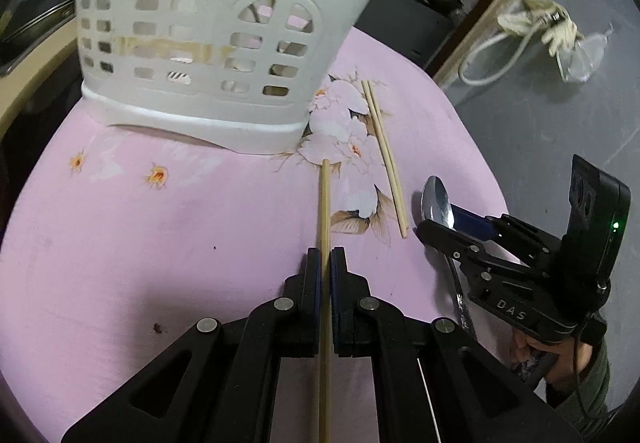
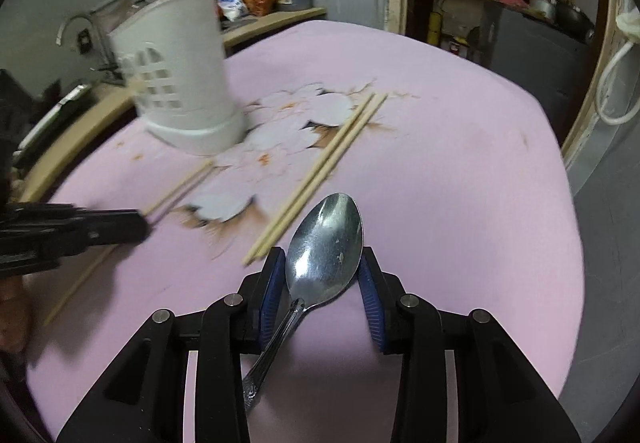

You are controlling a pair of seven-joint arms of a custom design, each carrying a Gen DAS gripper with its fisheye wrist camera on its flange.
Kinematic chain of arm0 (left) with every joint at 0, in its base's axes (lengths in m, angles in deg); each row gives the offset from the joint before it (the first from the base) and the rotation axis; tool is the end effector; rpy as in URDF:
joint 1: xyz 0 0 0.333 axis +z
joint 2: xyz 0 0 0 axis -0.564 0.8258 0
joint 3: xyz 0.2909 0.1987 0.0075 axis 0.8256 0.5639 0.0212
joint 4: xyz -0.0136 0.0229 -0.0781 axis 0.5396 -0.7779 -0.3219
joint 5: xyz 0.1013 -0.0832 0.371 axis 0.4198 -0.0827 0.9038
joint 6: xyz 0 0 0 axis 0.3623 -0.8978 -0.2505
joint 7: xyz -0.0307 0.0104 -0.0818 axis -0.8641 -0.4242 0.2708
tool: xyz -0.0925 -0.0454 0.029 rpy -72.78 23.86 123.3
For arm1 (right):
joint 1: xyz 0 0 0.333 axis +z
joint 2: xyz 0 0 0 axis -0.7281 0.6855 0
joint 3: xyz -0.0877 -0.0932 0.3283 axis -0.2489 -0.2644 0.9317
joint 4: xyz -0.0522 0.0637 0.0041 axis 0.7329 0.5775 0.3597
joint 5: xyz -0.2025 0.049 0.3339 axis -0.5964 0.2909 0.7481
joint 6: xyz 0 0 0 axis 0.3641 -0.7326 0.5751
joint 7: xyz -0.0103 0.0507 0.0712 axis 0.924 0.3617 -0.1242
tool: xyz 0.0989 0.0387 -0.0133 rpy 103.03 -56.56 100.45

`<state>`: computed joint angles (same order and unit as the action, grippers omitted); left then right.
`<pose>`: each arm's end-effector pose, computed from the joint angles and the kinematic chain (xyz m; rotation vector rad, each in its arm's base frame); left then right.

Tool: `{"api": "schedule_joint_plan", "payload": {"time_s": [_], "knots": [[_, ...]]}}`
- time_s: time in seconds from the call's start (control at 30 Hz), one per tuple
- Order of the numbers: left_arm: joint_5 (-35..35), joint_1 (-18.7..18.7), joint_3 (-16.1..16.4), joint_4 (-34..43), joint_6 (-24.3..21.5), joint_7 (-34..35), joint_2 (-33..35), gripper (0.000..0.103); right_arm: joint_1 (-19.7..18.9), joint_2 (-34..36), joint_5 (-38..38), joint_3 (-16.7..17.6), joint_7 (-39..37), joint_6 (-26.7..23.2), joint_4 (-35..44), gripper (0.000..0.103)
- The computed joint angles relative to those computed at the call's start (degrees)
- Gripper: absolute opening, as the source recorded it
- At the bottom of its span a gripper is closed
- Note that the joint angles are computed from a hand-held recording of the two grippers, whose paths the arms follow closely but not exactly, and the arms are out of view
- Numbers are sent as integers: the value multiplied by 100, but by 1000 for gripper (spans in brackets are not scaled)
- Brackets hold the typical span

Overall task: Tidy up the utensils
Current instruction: 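Lift the chopstick with the left tool while the right tool lifts the spoon toward the basket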

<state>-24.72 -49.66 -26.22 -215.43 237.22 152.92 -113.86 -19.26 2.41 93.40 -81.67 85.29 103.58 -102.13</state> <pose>0.4026 -0.1565 0.5255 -1.9194 2.1877 -1.0478 0.4149 0.2137 0.5220 -2.1204 1.3588 -0.3859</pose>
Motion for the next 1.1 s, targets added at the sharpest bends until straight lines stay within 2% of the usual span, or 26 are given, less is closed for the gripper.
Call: {"api": "schedule_joint_plan", "payload": {"time_s": [0.1, 0.27, 0.37, 0.43, 0.53, 0.57, 0.6, 0.73, 0.87, 0.9, 1.0, 1.07, 1.1], "knots": [[331, 79, 46, 209, -468, 175, 70, 4, 1, 12, 26, 23, 38, -54, 14, 36], [425, 221, 202, 829, -1447, 609, 496, 7, -127, 67, -175, 179, 278, -85, 56, 46], [524, 352, 96, 1048, -1733, 703, 654, 7, -342, 69, -627, 418, 687, -69, 35, 47], [666, 409, -16, 1083, -1725, 758, 687, 7, -445, 78, -882, 531, 1010, -44, 27, 47], [880, 432, -171, 1046, -1505, 811, 701, 7, -539, 72, -1238, 623, 1369, -59, 23, 45], [978, 427, -217, 1007, -1414, 844, 671, 6, -533, 76, -1310, 615, 1425, -65, 29, 38], [1017, 412, -241, 979, -1352, 843, 650, 6, -464, 80, -1289, 555, 1397, -60, 30, 37], [765, 308, -173, 801, -1105, 868, 548, 3, -316, 66, -1198, 412, 1316, -58, 13, 36], [-98, 50, 59, 429, -731, 1232, 243, 3, -152, -101, -1004, 258, 1127, 169, -168, 36], [-379, -42, 105, 313, -587, 1351, 142, 3, -206, -143, -1065, 312, 1188, 227, -203, 36], [-1227, -333, 261, -10, -94, 1868, -193, 3, -502, -414, -1505, 596, 1562, 704, -464, 36], [-1683, -539, 268, -247, 438, 2238, -425, 3, -837, -602, -1935, 896, 1917, 1066, -632, 36], [-2082, -766, 324, -370, 849, 2576, -550, 3, -1096, -715, -2205, 1122, 2141, 1320, -736, 36]]}}
